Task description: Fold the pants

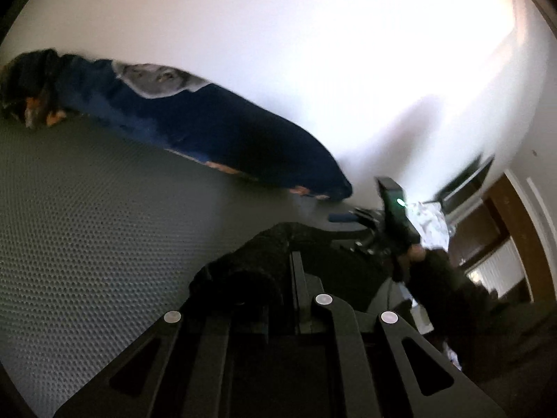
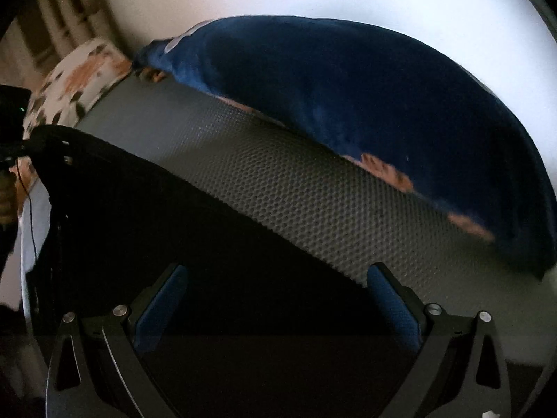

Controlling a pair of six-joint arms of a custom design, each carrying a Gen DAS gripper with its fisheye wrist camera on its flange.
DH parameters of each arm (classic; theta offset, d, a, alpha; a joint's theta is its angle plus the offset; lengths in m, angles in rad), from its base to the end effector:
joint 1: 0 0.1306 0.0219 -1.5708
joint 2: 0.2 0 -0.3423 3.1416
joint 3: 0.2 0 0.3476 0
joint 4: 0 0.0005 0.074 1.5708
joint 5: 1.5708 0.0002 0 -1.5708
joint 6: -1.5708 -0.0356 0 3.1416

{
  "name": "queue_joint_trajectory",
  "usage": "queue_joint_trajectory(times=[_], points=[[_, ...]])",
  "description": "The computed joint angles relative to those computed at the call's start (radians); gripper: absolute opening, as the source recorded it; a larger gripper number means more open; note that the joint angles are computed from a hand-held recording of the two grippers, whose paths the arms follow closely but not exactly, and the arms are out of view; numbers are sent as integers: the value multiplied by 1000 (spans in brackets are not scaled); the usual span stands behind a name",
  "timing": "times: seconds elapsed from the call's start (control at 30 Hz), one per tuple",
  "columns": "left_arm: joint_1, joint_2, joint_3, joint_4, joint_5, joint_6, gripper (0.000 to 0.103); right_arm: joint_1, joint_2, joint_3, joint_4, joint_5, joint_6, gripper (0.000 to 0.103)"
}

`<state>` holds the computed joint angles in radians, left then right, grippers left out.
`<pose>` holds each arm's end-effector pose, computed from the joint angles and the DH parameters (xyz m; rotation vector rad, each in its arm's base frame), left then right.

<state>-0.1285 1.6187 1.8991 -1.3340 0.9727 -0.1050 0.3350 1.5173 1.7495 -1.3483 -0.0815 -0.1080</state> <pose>0.4784 -0.0920 0.4768 0.6034 2.3082 -1.2565 0.4318 0.1529 0.4508 -0.3317 2.6849 0.2451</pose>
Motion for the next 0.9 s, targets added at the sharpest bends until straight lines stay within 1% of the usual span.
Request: queue_joint_trajectory(times=[0.1,0.17,0.2,0.27,0.37,0.43,0.47,0.5,0.53,0.57,0.6,0.63,0.67,0.73,0.77,0.83,0.9], points=[[16,-28,-20,-16,23,-35,9,-29,57,70,-92,-80,99,99],[48,-27,-4,-77,51,-102,9,-38,80,95,-134,-106,152,90],[68,-31,3,-115,64,-143,9,-42,94,110,-160,-119,181,89],[81,-40,-2,-135,80,-171,9,-53,122,136,-206,-138,225,79],[112,-59,-4,-192,95,-220,9,-76,130,131,-230,-142,253,73],[112,-54,4,-206,83,-230,9,-91,127,116,-230,-137,258,70],[123,-62,8,-236,83,-256,9,-98,121,104,-227,-142,257,66],[126,-65,10,-247,79,-265,9,-103,112,88,-219,-140,256,61],[127,-67,13,-256,74,-270,9,-101,103,75,-209,-135,253,50],[125,-65,15,-256,70,-268,9,-99,89,58,-195,-124,248,35],[121,-64,17,-251,62,-264,9,-97,78,49,-189,-117,243,26],[117,-65,17,-239,47,-256,9,-95,63,37,-184,-112,234,13],[110,-63,16,-219,33,-239,9,-87,53,30,-177,-96,227,12],[114,-63,14,-216,28,-227,9,-66,7,5,-151,-41,204,12],[117,-67,10,-215,22,-226,9,-59,-22,-11,-146,-21,193,11],[125,-78,3,-216,8,-231,9,-25,-90,-44,-129,45,142,10],[135,-90,-2,-233,3,-244,9,-1,-151,-71,-127,98,105,10]])
